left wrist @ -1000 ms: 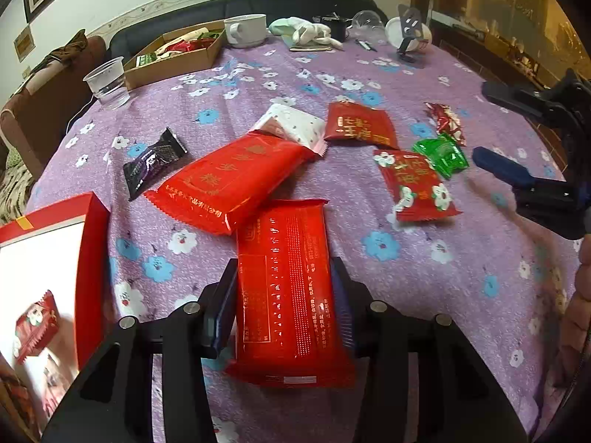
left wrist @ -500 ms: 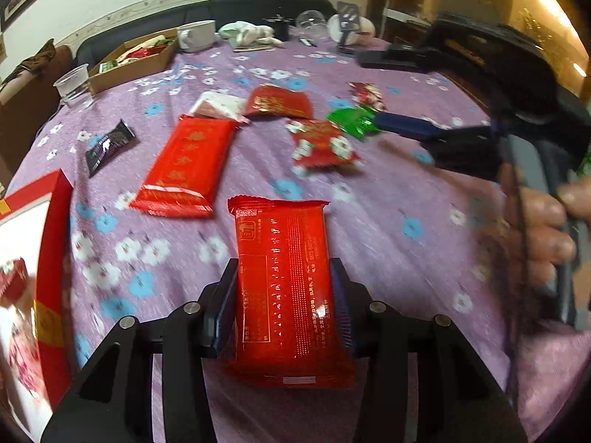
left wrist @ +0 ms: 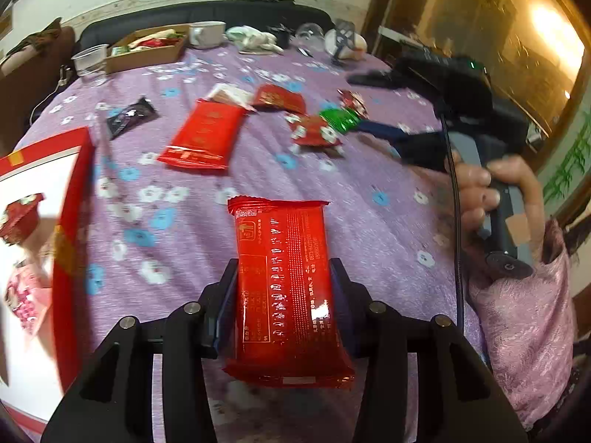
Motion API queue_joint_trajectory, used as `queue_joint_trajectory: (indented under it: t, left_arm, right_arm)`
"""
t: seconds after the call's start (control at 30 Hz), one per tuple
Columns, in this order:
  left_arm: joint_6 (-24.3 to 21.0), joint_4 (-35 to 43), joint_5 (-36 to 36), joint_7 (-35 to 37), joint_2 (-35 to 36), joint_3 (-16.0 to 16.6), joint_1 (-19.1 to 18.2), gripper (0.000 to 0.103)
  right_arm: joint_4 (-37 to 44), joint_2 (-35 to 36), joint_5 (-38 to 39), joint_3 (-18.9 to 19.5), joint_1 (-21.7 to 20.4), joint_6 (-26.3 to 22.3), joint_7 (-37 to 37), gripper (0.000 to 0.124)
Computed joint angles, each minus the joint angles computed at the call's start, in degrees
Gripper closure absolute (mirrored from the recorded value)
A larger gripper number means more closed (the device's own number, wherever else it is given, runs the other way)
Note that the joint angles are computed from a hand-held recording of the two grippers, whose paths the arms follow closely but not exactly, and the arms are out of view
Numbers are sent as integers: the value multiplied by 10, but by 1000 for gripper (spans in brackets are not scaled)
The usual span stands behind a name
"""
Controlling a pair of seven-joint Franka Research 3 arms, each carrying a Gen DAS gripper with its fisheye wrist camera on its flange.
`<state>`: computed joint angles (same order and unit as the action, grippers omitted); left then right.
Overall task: Organize snacks
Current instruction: 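Lift the red wafer pack with the left gripper while the right grasps a red candy packet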
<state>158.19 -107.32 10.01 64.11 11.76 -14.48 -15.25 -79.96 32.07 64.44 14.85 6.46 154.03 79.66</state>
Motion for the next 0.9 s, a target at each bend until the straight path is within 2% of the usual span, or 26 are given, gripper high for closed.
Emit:
queue_joint_trajectory:
  t: [0.23, 0.37, 0.53, 0.67, 0.77, 0.83, 0.9]
  left_arm:
    - [25, -30, -18, 1, -23, 2, 13, 59]
    - [39, -44, -16, 3, -34, 3, 14, 59]
    - [57, -60, 9, -7, -46, 7, 9, 59]
    - [65, -67, 11, 0, -52, 8, 12, 59]
    - [65, -68, 12, 4, -54, 9, 14, 59]
    - [62, -68, 22, -4, -56, 12, 13, 59]
    - [61, -71, 24, -8, -58, 12, 13, 59]
  right_arm:
    - [12, 11, -51, -12, 13, -12, 32, 66]
    - [24, 17, -110, -26, 33, -12, 57, 66]
    - [35, 21, -251, -77, 88, 3, 137, 66]
    - [45, 25, -329, -93, 109, -5, 184, 66]
    - [68, 35, -428, -138, 151, -26, 265, 66]
    - [92, 46, -468, -143, 159, -51, 289, 66]
    - [121, 60, -534, -171, 186, -77, 328, 66]
